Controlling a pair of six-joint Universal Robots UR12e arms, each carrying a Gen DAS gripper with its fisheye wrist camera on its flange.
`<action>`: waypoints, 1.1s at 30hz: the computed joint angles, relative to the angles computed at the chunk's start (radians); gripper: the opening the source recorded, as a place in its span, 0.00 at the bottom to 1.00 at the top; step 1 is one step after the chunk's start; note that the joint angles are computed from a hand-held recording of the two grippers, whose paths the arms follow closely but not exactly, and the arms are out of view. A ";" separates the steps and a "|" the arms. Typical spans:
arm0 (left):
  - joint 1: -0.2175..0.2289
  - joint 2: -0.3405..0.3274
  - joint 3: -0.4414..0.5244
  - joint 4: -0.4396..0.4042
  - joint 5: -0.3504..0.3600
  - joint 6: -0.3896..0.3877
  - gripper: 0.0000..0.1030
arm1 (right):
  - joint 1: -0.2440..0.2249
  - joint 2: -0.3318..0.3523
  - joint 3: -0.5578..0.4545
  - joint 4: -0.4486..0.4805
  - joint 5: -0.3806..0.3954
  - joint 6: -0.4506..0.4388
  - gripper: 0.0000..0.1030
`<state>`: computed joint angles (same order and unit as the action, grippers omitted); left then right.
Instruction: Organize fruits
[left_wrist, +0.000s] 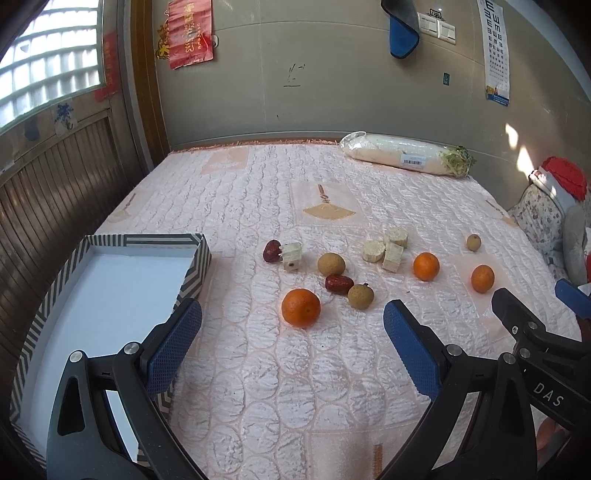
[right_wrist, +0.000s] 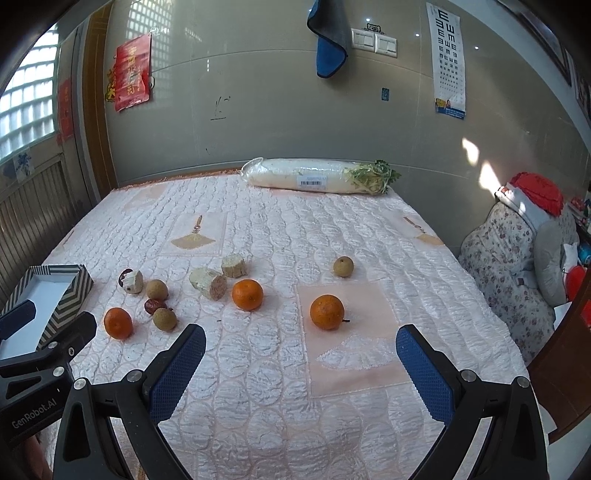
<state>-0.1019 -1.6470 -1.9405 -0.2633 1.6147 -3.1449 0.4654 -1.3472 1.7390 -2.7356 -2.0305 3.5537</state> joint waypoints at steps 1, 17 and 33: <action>0.000 -0.002 0.001 -0.002 0.001 0.000 0.97 | -0.001 0.000 0.000 0.002 0.003 0.000 1.00; 0.011 -0.016 0.019 -0.042 -0.031 0.009 0.97 | -0.006 0.011 -0.010 0.020 0.012 -0.014 1.00; 0.019 -0.026 0.030 -0.069 -0.038 0.015 0.97 | -0.011 0.013 -0.011 0.027 0.030 -0.024 1.00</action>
